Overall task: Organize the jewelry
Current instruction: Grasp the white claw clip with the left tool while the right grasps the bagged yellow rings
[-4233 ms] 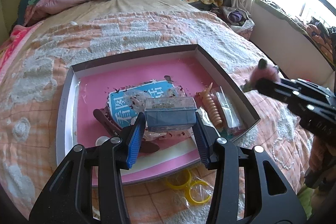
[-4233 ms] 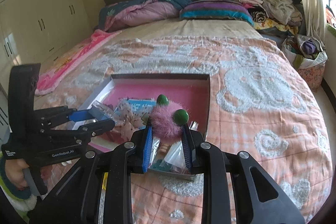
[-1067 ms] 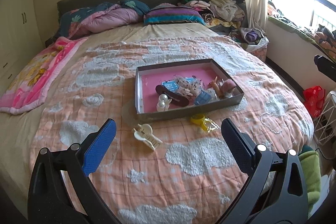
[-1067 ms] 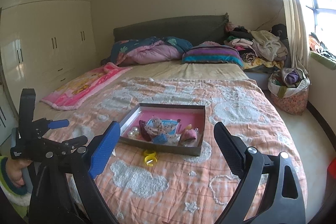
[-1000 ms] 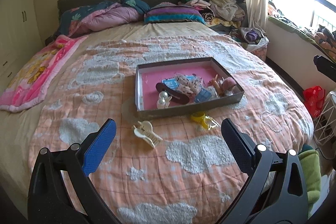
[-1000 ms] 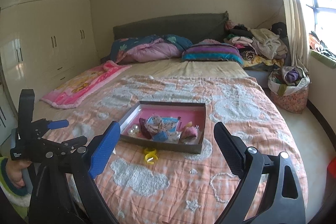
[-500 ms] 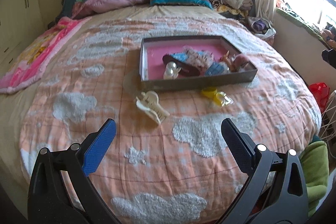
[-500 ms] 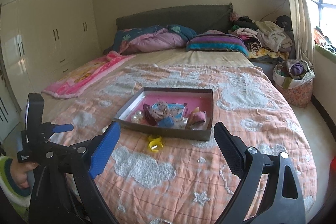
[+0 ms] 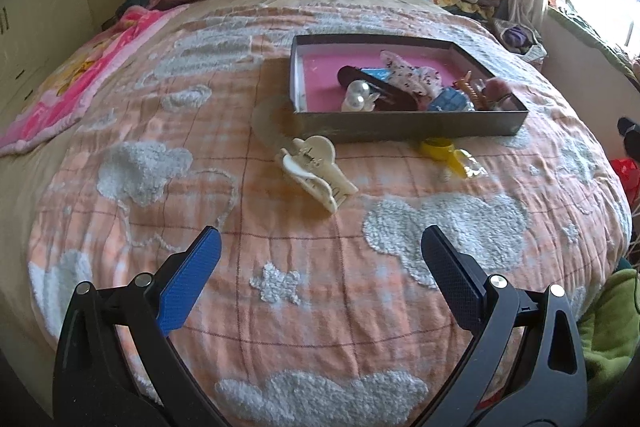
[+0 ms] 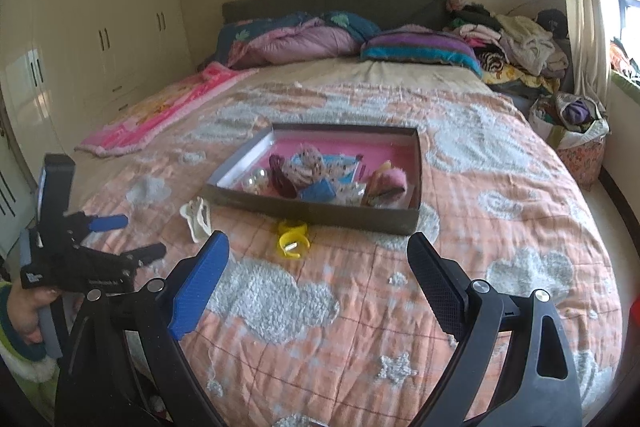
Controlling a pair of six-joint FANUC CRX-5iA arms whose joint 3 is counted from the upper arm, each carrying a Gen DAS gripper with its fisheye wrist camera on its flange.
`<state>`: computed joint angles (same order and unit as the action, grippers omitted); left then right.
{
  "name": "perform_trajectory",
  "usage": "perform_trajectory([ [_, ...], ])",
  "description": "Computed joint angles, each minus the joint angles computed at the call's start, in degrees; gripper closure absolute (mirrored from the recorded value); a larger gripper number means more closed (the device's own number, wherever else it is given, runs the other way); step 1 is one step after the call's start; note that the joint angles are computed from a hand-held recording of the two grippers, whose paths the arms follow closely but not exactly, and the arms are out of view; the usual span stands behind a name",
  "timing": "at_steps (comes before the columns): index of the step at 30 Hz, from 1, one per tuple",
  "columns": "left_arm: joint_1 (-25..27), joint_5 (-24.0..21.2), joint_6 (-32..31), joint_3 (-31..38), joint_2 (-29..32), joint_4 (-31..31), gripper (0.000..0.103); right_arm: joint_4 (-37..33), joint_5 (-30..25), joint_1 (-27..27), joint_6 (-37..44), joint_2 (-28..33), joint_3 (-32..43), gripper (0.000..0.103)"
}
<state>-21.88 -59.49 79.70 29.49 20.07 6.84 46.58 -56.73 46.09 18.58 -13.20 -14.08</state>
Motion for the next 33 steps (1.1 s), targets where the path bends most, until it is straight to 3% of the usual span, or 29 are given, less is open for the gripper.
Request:
perform_trajectory([
  [6, 0.2, -0.9, 0.8, 2.1, 2.0, -0.4, 0.009, -4.1, 1.0, -2.0, 3.4, 3.0, 1.6, 0.013],
  [23, 2.6, -7.2, 4.2, 13.2, 12.3, 7.2, 0.009, -23.6, 3.1, -10.4, 22.8, 17.6, 14.8, 0.015],
  [26, 2.5, -7.8, 3.9, 15.0, 13.7, 7.7, 0.01, -26.7, 2.8, -11.8, 24.9, 19.9, 17.0, 0.024],
  [28, 2.4, -8.2, 3.7, 15.9, 14.6, 7.8, 0.011, -26.7, 4.1, -11.9, 24.9, 20.2, 16.5, 0.039],
  [29, 2.3, -8.6, 3.6, 16.5, 15.1, 8.0, 0.013, -26.6, 4.4, -11.8, 25.0, 20.3, 16.4, 0.056],
  [33, 1.8, -8.6, 2.9, 17.5, 16.5, 8.1, 0.031, -25.5, 5.0, -11.2, 23.0, 19.0, 14.7, 0.065],
])
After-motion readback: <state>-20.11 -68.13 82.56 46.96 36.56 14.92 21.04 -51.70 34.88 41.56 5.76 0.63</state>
